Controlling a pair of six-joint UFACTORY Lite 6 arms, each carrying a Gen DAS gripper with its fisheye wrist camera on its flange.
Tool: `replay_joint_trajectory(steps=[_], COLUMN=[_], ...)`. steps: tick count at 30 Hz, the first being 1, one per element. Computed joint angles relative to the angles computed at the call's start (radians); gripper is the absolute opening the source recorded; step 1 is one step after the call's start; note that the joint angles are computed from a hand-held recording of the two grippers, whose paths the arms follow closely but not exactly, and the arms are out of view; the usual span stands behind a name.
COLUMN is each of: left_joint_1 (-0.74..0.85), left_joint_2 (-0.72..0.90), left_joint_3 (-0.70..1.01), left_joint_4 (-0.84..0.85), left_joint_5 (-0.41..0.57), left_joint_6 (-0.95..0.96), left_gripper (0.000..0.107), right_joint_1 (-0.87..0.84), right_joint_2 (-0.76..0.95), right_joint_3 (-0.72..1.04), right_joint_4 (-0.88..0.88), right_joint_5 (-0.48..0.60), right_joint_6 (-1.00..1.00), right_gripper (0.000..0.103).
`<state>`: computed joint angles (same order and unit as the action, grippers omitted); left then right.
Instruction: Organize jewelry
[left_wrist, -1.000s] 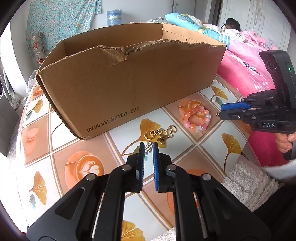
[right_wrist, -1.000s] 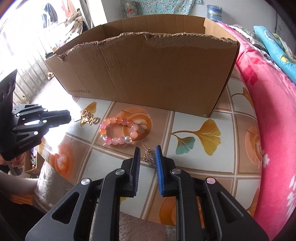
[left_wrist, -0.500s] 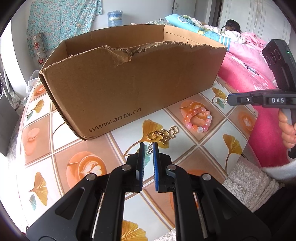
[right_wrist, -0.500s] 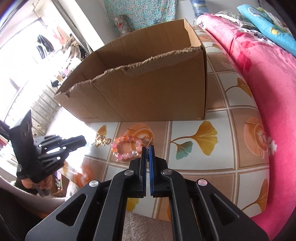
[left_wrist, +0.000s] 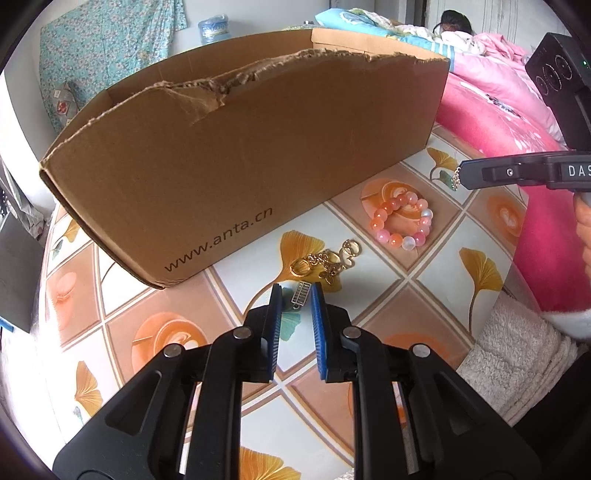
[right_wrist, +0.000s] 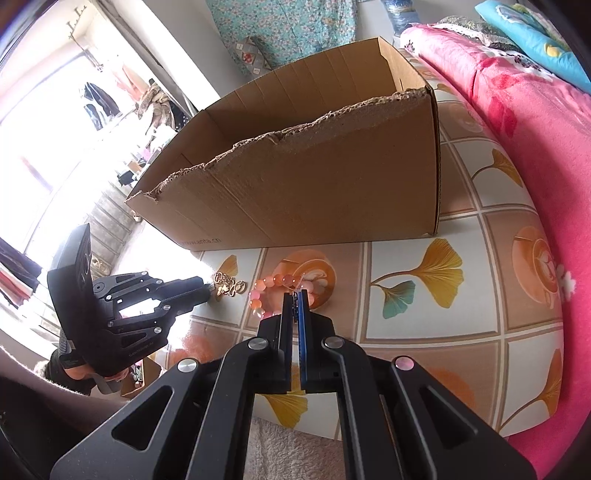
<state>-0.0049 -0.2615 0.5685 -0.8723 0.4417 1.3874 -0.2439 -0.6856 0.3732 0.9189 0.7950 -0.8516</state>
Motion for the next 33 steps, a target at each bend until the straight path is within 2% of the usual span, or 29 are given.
replay_joint_trajectory(steps=[2, 5, 11, 14, 18, 20, 23, 25, 27, 30, 33], left_joint_1=[0.01, -0.015, -0.023, 0.008, 0.101, 0.161, 0.242, 0.248, 0.204, 0.094, 0.013], left_joint_2=[0.034, 0.062, 0.047, 0.008, -0.11, -0.168, -0.194, -0.17, -0.118, 0.003, 0.181], left_joint_3=[0.026, 0.056, 0.052, 0.034, 0.034, 0.064, 0.161, 0.244, 0.328, 0.446, 0.604], left_joint_4=[-0.025, 0.029, 0.067, 0.056, 0.036, 0.007, -0.074, -0.114, -0.135, -0.123, -0.038], left_joint_5=[0.021, 0.003, 0.014, 0.054, 0.19, 0.296, 0.466, 0.519, 0.491, 0.367, 0.282], left_joint_6=[0.015, -0.035, -0.077, -0.082, -0.082, -0.068, -0.051, -0.064, -0.089, -0.15, -0.274], left_gripper=[0.015, 0.004, 0.004, 0.004, 0.004, 0.004, 0.004, 0.004, 0.004, 0.004, 0.004], right_joint_1=[0.006, 0.005, -0.028, -0.06, -0.095, -0.085, -0.044, 0.001, 0.043, 0.104, 0.168], right_joint_2=[0.014, 0.027, -0.029, -0.069, -0.128, -0.145, -0.139, -0.106, -0.028, 0.156, 0.334], right_joint_3=[0.0, 0.004, -0.011, -0.019, -0.008, 0.023, 0.099, 0.162, 0.227, 0.344, 0.459], right_joint_4=[0.012, 0.031, 0.034, 0.023, 0.023, 0.03, 0.063, 0.097, 0.152, 0.214, 0.218], right_joint_5=[-0.012, -0.018, 0.01, 0.04, 0.094, 0.106, 0.1, 0.066, 0.026, -0.05, -0.142], right_joint_6=[-0.011, -0.026, -0.024, -0.021, -0.022, -0.016, -0.023, -0.038, -0.067, -0.088, -0.064], right_gripper=[0.003, 0.003, 0.003, 0.003, 0.003, 0.003, 0.003, 0.003, 0.003, 0.003, 0.003])
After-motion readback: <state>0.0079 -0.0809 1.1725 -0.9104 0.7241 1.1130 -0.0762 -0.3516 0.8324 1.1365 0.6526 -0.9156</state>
